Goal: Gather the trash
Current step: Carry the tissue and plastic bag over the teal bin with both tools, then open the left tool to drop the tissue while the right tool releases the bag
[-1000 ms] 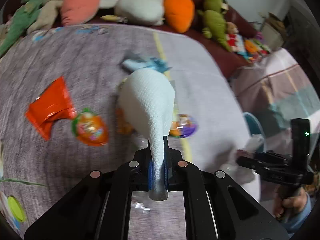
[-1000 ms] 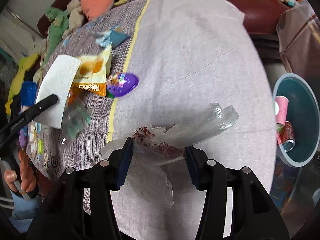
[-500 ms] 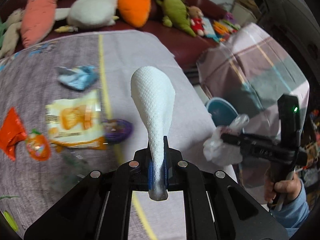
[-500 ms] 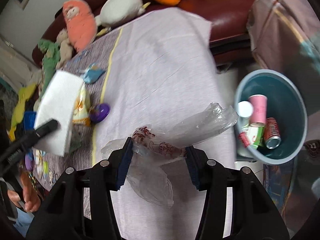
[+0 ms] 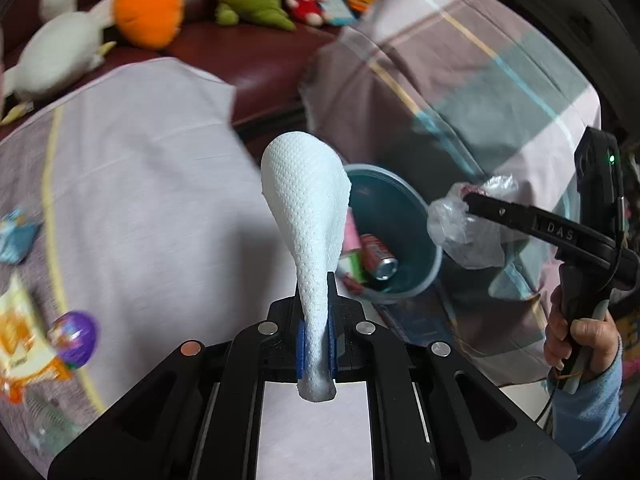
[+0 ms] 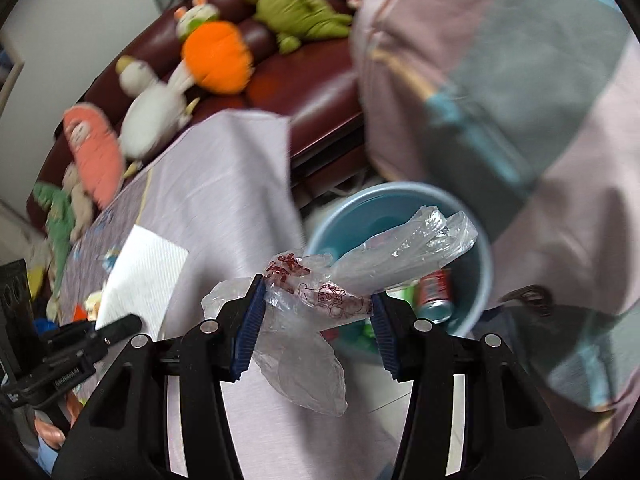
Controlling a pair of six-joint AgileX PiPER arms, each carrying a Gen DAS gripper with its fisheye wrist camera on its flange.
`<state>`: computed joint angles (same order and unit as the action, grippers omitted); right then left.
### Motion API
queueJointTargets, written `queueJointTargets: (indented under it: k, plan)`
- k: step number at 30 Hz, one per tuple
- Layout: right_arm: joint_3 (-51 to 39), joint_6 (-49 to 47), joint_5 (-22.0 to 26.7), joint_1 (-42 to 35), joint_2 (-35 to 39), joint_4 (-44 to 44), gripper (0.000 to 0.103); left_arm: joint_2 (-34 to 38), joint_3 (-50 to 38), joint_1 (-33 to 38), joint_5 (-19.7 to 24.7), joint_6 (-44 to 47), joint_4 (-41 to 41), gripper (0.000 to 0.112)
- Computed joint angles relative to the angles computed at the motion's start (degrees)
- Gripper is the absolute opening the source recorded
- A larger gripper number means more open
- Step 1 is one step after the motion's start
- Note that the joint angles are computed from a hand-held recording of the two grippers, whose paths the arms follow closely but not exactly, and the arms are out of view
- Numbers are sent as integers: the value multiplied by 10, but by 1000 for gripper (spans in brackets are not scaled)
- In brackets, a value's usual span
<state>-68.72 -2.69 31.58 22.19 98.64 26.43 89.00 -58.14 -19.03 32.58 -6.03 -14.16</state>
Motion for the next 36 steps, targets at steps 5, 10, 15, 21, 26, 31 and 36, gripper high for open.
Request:
queueJointTargets:
  k: [5, 10, 15, 21, 26, 31, 36]
  plan:
    - [8, -37, -4, -54, 11, 14, 48, 106, -99, -57, 13, -28, 19, 9]
    - [16, -86, -7, -97, 23, 49, 48, 192, -183, -91, 35, -44, 27, 9]
    - [15, -112, -4, -119, 35, 62, 48, 249, -239, -99, 54, -41, 20, 9]
    - [8, -126, 0, -133, 47, 68, 48, 293, -279, -106, 68, -43, 21, 9]
    - [2, -126, 2, -135, 55, 68, 48, 320, -303, -108, 82, -49, 24, 25]
    - [-7, -120, 6, -133, 64, 61, 48, 308, -282, -106, 62, -73, 51, 72]
    - [-22, -105, 11, -124, 77, 46, 48, 285, -255, -104, 50, -95, 77, 85]
